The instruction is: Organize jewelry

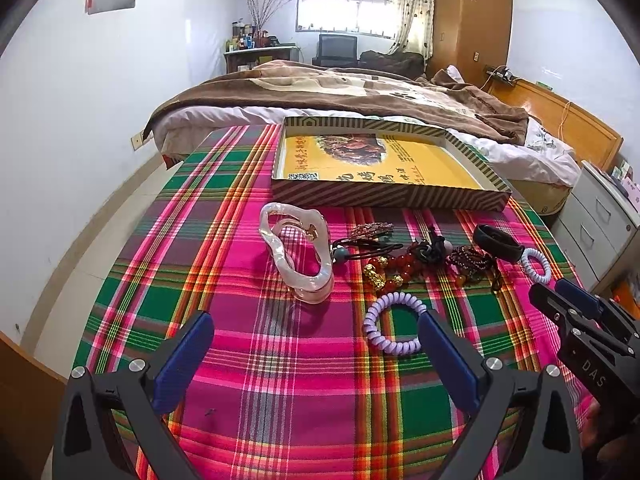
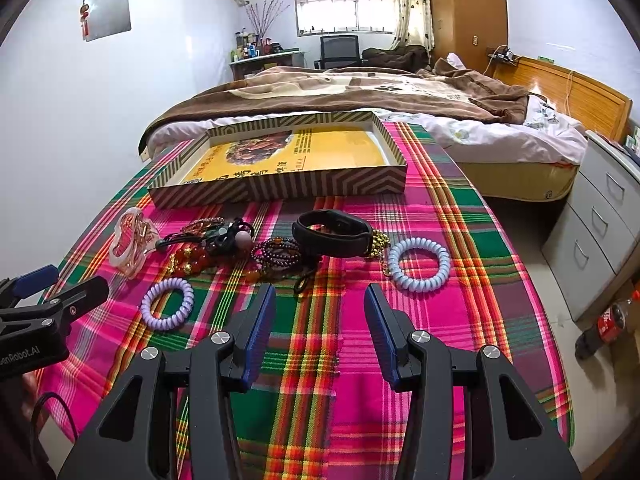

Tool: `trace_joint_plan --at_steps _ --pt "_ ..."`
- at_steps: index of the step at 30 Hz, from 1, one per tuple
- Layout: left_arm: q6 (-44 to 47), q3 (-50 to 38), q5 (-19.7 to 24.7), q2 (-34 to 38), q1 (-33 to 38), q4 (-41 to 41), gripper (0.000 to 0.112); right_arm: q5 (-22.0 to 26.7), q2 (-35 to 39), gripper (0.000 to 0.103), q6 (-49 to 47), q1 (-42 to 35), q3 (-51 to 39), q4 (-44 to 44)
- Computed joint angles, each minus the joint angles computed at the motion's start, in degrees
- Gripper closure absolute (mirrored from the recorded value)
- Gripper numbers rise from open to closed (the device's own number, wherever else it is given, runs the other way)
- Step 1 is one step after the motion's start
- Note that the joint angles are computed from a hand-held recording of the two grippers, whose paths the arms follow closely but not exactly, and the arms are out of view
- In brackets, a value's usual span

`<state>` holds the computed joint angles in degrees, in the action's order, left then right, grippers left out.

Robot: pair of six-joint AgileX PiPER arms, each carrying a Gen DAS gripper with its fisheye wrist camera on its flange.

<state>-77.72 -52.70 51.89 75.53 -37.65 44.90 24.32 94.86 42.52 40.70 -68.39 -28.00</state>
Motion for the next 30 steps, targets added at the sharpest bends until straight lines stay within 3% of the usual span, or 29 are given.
trace_joint_plan --at_steps 22,26,30 --pt "2.6 -0.1 -1.7 0.5 2.7 -2.1 0.010 -0.3 1.4 0.056 -2.7 -1.2 -1.0 2.6" --pt "5.0 -0.2 -3.3 0.0 5.2 -3.5 0.010 -0.7 0.8 0.056 -3.3 -2.2 -0.9 2.0" --pt "12.5 -0.3 -8.2 -1.0 11.8 -9.3 0.010 -1.1 -0.3 0.056 -4.2 -5.8 -0.7 2.5"
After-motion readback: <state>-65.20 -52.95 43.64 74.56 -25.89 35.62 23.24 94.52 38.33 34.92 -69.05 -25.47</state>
